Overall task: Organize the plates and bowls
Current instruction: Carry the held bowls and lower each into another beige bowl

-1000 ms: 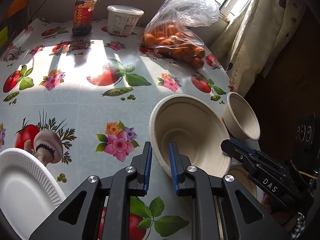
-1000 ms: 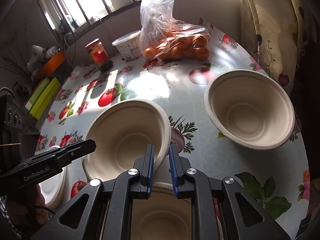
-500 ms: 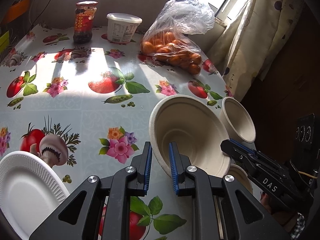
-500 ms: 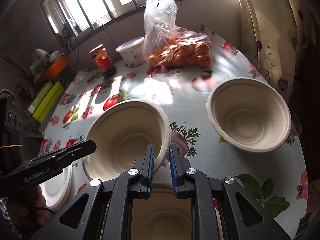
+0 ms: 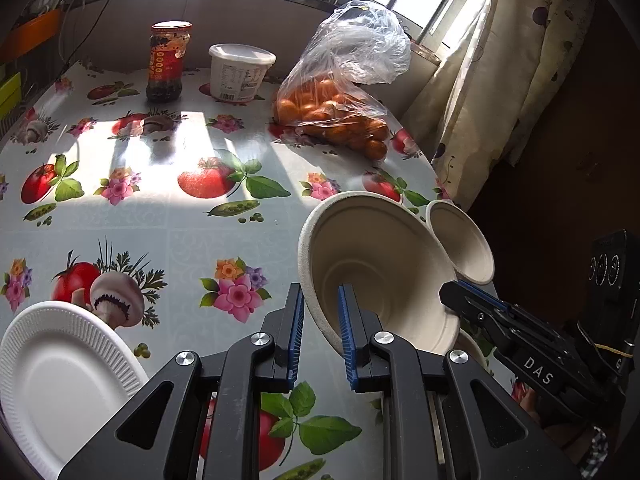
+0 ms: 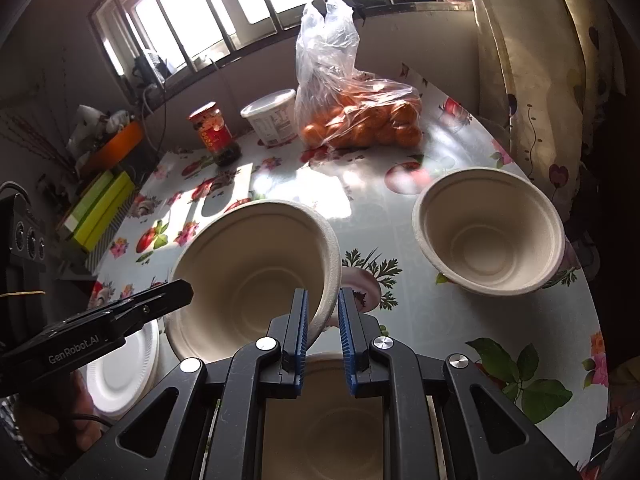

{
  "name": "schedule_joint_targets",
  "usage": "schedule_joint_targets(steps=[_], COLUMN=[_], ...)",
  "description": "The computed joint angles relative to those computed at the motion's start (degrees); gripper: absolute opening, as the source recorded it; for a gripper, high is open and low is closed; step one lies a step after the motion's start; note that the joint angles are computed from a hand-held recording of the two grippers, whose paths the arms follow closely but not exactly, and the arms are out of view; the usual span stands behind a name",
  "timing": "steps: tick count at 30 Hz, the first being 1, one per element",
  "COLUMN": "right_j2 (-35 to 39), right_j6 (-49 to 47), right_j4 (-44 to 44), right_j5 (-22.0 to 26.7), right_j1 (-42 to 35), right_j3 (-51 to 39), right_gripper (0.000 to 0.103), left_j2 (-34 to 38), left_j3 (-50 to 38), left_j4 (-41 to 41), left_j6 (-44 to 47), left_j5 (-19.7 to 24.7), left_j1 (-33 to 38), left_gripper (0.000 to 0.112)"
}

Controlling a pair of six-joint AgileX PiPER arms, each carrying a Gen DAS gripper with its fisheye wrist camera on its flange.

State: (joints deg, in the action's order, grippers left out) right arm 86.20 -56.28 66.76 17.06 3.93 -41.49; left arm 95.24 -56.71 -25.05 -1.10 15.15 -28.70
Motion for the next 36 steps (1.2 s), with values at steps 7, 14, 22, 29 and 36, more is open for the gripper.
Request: schedule_joint_targets(steps=[7, 14, 22, 29, 36], right_j2=[-4.2, -8.1, -13.5, -17.8, -21.3], right_j6=[2.6, 4.0, 7.6, 12.4, 14.4], right_j4=[-1.7, -2.2, -4.9, -9.1, -11.2], right_j5=[-0.7, -0.9, -1.4, -1.6, -0.7], right_j1=[0.3, -0.4, -1.2, -2.8, -5.3], right_j3=[2.6, 5.5, 9.3, 12.9, 15.8], right_gripper=[0.016, 0.016, 0.016, 0.016, 0.016], left_j2=[-2.4, -4.3, -5.4, -5.1, -4.1], left_j3=[2.0, 3.6, 4.7, 4.7, 4.4], left_j4=[-1.8, -3.4, -5.0, -6.8, -7.8], left_j6=[1.8, 3.5, 5.4, 7.8, 9.1], left_j5=[-0.7, -1.0, -0.8, -0.4, 0.3], left_j1=[-0.8, -2.0, -3.8, -5.8, -7.4], left_gripper=[0.018, 0.018, 0.018, 0.018, 0.018])
